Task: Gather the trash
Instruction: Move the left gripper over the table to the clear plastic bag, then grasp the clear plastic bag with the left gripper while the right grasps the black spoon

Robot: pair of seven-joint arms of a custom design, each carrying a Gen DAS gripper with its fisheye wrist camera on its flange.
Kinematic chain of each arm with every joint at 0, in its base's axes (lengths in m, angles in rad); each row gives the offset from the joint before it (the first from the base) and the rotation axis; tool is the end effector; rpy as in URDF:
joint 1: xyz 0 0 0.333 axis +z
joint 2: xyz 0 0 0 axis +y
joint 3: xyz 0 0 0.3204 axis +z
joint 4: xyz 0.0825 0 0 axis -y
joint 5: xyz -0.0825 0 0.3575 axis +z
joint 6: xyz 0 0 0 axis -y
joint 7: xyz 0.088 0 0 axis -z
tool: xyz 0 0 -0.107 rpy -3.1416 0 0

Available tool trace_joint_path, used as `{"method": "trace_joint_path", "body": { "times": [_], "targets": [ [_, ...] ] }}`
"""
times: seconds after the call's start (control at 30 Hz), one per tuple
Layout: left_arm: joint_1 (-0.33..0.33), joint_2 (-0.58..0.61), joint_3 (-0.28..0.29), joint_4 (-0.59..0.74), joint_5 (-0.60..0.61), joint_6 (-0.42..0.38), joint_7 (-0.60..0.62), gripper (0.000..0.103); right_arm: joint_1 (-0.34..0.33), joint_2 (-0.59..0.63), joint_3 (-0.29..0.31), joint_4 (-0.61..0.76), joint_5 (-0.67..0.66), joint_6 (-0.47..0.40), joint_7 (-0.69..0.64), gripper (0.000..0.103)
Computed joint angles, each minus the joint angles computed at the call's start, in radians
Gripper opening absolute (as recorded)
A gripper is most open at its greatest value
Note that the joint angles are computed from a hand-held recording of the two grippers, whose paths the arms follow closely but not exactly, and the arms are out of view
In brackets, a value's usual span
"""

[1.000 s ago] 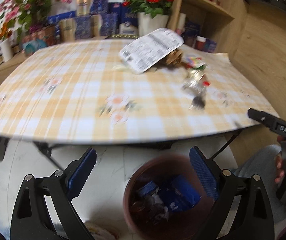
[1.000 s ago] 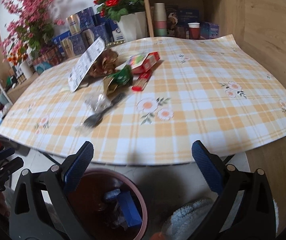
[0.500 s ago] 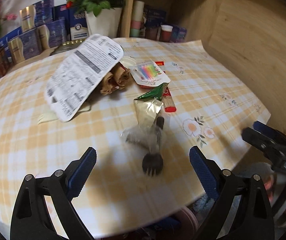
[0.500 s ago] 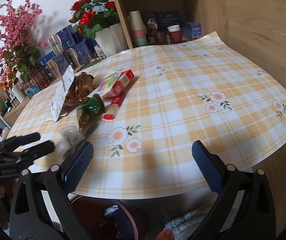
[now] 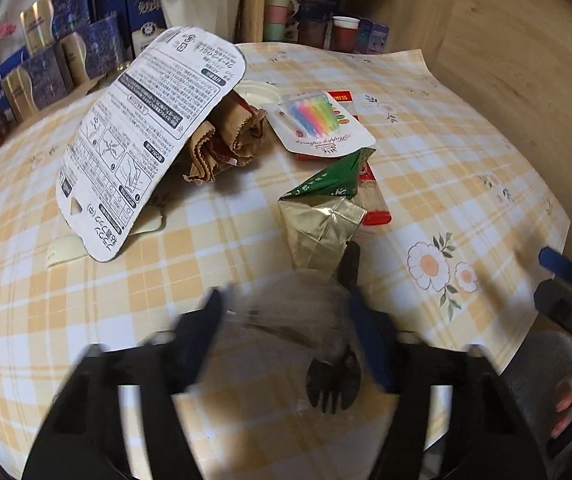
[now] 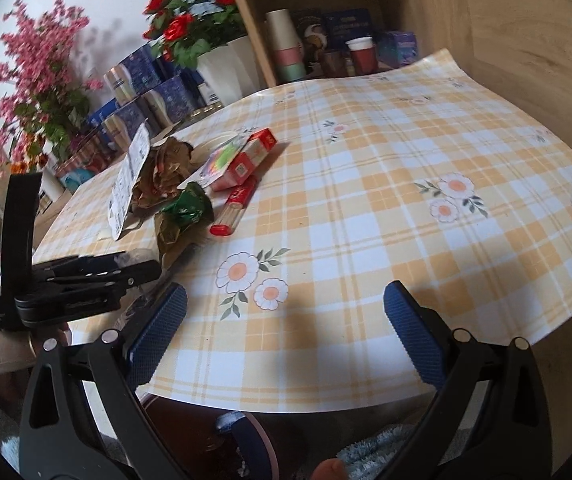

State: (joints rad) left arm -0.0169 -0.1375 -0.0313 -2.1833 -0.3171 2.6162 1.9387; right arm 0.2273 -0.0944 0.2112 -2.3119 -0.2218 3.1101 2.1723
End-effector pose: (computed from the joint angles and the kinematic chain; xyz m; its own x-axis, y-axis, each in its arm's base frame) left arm 0.5245 -0.0190 0.5280 -0.2095 -0.9750 0.0741 -0.8129 0.1315 -0.5673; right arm 0.4658 0.2423 0.5084 0.1803 -0.9470 -0.2659 -0.6778 0.0763 -0.7312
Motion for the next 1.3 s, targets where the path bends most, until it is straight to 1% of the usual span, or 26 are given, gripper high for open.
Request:
{"method": "trace_joint_path", "body": {
  "times": [0.03,0.07,0.1,0.13,0.17,0.23,0.37,0.43,0.47,0.53,0.6,0.63,0.7,0.73,0.77,0.83,0.9,0.93,0.97,1.0,1.03,1.07,1.1,1.2,1.3],
  "targets": [
    [-0.003,-0.007,0.006,-0.005,-0.021,0.002,0.018,0.049,0.001,0.003,0.002,0.01,-0.008,-0.016,-0.008,0.097],
    [-0.007,-0.011,0.013,-0.008,-0.049,0.003,0.038,0.042,0.001,0.006,0.005,0.019,-0.021,-0.031,-0.003,0.097],
    [-0.008,-0.02,0.018,-0.014,-0.068,0.004,0.052,0.04,0.01,0.009,0.0,0.023,-0.016,-0.036,-0.01,0.097],
    [-0.006,-0.03,0.022,-0.022,-0.075,0.007,0.057,0.037,0.032,0.012,-0.015,0.026,0.021,-0.036,-0.045,0.097],
    [-0.004,-0.042,0.027,-0.031,-0.081,0.012,0.059,0.036,0.06,0.019,-0.031,0.032,0.078,-0.036,-0.096,0.097],
    [-0.006,-0.066,0.042,-0.048,-0.109,0.019,0.071,0.036,0.089,0.032,-0.044,0.048,0.139,-0.042,-0.156,0.097],
    [-0.007,-0.12,0.07,-0.089,-0.136,0.035,0.074,0.035,0.146,0.072,-0.055,0.099,0.272,-0.073,-0.289,0.097],
    [-0.008,-0.153,0.091,-0.115,-0.15,0.038,0.068,0.035,0.168,0.097,-0.053,0.128,0.314,-0.092,-0.335,0.097],
    [-0.007,-0.166,0.1,-0.124,-0.154,0.036,0.061,0.035,0.178,0.112,-0.053,0.144,0.297,-0.104,-0.326,0.097],
    [-0.012,-0.198,0.124,-0.148,-0.173,0.028,0.057,0.035,0.207,0.15,-0.066,0.193,0.169,-0.148,-0.22,0.095],
    [-0.009,-0.231,0.134,-0.179,-0.168,0.038,0.047,0.035,0.231,0.189,-0.069,0.246,0.158,-0.188,-0.212,0.083],
    [-0.004,-0.254,0.137,-0.202,-0.157,0.047,0.035,0.035,0.25,0.212,-0.079,0.276,0.134,-0.204,-0.185,0.082],
    [-0.003,-0.284,0.149,-0.23,-0.141,0.053,0.017,0.035,0.296,0.247,-0.119,0.324,0.044,-0.232,-0.09,0.081],
    [-0.006,-0.294,0.157,-0.24,-0.136,0.055,0.011,0.035,0.335,0.269,-0.158,0.359,-0.047,-0.255,0.008,0.081],
    [-0.006,-0.309,0.163,-0.252,-0.128,0.055,0.0,0.035,0.359,0.283,-0.181,0.386,-0.108,-0.276,0.072,0.078],
    [-0.01,-0.332,0.178,-0.271,-0.118,0.055,-0.013,0.035,0.392,0.315,-0.207,0.446,-0.2,-0.333,0.162,0.075],
    [-0.017,-0.352,0.194,-0.285,-0.11,0.051,-0.02,0.035,0.41,0.338,-0.217,0.486,-0.268,-0.379,0.201,0.067],
    [-0.021,-0.359,0.2,-0.289,-0.107,0.05,-0.023,0.035,0.425,0.345,-0.225,0.504,-0.318,-0.416,0.225,0.063],
    [-0.024,-0.369,0.207,-0.296,-0.106,0.048,-0.026,0.035,0.432,0.348,-0.227,0.516,-0.356,-0.448,0.236,0.056],
    [-0.029,-0.377,0.214,-0.302,-0.107,0.048,-0.028,0.035,0.414,0.342,-0.209,0.504,-0.34,-0.428,0.211,0.045],
    [-0.034,-0.389,0.222,-0.31,-0.109,0.048,-0.028,0.035,0.406,0.332,-0.198,0.493,-0.334,-0.429,0.194,0.038],
    [-0.038,-0.398,0.228,-0.316,-0.111,0.048,-0.028,0.035,0.393,0.323,-0.183,0.478,-0.315,-0.419,0.167,0.028],
    [-0.041,-0.409,0.234,-0.324,-0.111,0.046,-0.029,0.035,0.384,0.314,-0.173,0.466,-0.298,-0.414,0.146,0.022],
    [-0.047,-0.431,0.243,-0.344,-0.105,0.045,-0.034,0.035,0.348,0.276,-0.146,0.406,-0.214,-0.37,0.089,0.015],
    [-0.055,-0.457,0.252,-0.363,-0.101,0.04,-0.038,0.035,0.312,0.22,-0.124,0.314,-0.109,-0.278,0.042,0.014]
  ]
}}
